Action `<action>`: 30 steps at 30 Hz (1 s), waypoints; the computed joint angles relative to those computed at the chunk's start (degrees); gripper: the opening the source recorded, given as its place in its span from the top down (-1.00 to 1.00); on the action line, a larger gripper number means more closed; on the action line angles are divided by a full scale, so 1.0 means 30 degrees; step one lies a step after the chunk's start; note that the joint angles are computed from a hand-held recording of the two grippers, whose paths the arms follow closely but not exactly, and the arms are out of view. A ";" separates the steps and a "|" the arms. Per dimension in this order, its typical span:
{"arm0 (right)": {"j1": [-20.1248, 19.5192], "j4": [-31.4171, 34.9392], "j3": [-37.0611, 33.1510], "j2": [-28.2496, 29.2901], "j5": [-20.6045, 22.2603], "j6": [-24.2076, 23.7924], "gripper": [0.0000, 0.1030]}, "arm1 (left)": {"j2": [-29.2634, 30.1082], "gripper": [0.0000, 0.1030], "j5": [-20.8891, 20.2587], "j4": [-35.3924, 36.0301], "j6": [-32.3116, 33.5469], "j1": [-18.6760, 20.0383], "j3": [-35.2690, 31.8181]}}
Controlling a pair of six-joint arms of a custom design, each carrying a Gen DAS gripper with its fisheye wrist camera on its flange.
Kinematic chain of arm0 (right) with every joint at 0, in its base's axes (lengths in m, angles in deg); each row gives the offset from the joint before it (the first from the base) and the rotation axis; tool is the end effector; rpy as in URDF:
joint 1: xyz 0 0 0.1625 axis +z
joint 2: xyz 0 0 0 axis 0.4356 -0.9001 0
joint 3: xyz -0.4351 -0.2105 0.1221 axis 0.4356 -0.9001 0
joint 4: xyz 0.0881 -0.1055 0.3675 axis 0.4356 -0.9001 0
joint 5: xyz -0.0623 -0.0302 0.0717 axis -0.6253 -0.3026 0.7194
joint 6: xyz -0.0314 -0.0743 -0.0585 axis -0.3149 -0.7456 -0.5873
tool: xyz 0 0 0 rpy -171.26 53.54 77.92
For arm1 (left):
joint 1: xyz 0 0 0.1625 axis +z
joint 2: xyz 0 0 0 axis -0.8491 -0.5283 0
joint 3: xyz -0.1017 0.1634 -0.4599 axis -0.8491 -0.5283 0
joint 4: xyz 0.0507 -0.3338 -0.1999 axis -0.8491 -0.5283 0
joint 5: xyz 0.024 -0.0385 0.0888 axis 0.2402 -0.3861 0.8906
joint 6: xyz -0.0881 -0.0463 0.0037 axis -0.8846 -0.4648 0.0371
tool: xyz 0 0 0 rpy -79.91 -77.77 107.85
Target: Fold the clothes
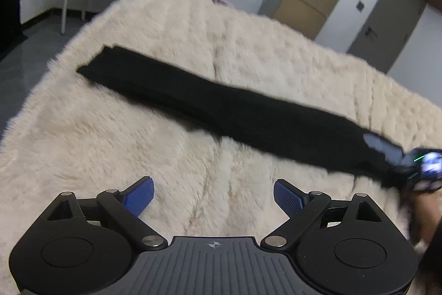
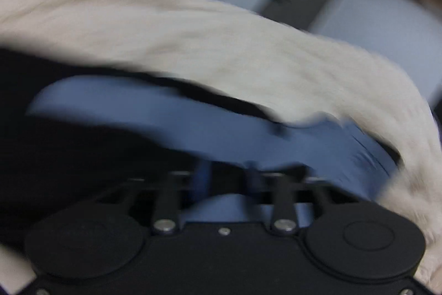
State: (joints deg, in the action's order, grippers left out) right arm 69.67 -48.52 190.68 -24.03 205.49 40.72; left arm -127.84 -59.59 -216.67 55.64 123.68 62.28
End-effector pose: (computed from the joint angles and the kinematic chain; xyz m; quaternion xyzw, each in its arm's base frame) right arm 0.1053 -0.5828 0.0424 0.0798 -0.6417 0.3743 0.6647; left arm -0.0183 -0.4670 0.2252 0.1581 0.9076 -0.3588 0.1503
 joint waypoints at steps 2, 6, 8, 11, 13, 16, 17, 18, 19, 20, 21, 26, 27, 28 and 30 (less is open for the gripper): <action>0.1125 0.1125 -0.1228 0.2177 -0.1395 -0.1314 0.88 | 0.0143 -0.77 -0.0220 -0.1744 0.0103 -0.0006 0.0332; 0.2287 0.4737 -0.2100 0.3634 -0.3627 -0.1125 0.97 | 0.0368 -0.77 -0.0311 -0.3564 0.0211 -0.0025 0.0589; 0.2501 0.5900 -0.1576 0.3408 -0.5702 -0.0433 0.42 | 0.0362 -0.77 -0.0303 -0.3771 0.0207 -0.0046 0.0537; 0.2326 0.5441 0.0194 0.2099 -0.8317 0.1617 -0.59 | 0.0281 -0.77 -0.0589 -0.3909 -0.0026 0.0061 0.0440; 0.2138 0.2791 0.1078 0.1857 -0.8320 0.1528 -0.60 | 0.0278 -0.77 -0.0667 -0.3977 -0.0067 0.0063 0.0385; 0.1955 0.0293 0.1245 0.2043 -0.6978 0.0989 -0.57 | 0.0230 -0.77 -0.0747 -0.4040 -0.0044 0.0090 0.0393; 0.1925 0.0045 0.0972 0.2265 -0.6364 0.0807 -0.49 | 0.0181 -0.77 -0.0744 -0.3987 -0.0136 0.0114 0.0379; 0.1995 0.0087 0.0745 0.2626 -0.6214 0.0421 -0.44 | 0.0157 -0.77 -0.0671 -0.4031 -0.0202 0.0095 0.0384; 0.2212 0.0050 0.0154 0.3435 -0.6152 -0.0577 -0.24 | 0.0204 -0.77 -0.0505 -0.4355 -0.0192 0.0054 0.0473; 0.2439 -0.0210 -0.0294 0.4128 -0.6109 -0.1601 0.02 | 0.0291 -0.77 -0.0421 -0.4682 -0.0151 0.0027 0.0555; 0.2704 -0.1121 -0.0546 0.4819 -0.6268 -0.3011 0.14 | 0.0471 -0.77 0.0120 -0.5809 0.0022 -0.0191 0.0783; 0.4146 0.3496 -0.4545 0.7862 -0.8094 -0.5493 0.36 | 0.2391 -0.80 0.1886 -1.4403 0.2728 -0.0898 0.1412; 0.4429 0.4332 -0.5163 0.8181 -0.8187 -0.5026 0.40 | 0.2402 -0.87 0.2208 -1.4617 0.2658 -0.0882 0.1299; 0.4720 0.5923 -0.5982 0.8341 -0.8212 -0.3760 0.40 | 0.2235 -0.87 0.2348 -1.4031 0.1842 -0.0536 0.1026; 0.5023 0.9188 -0.6635 0.7754 -0.8491 0.0130 0.00 | 0.1490 -0.87 0.2268 -1.1698 -0.0026 0.0188 0.0470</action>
State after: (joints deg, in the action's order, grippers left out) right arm 84.74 -20.96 170.78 -0.77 180.01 41.10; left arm -123.37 -52.78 -251.76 55.56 124.25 63.69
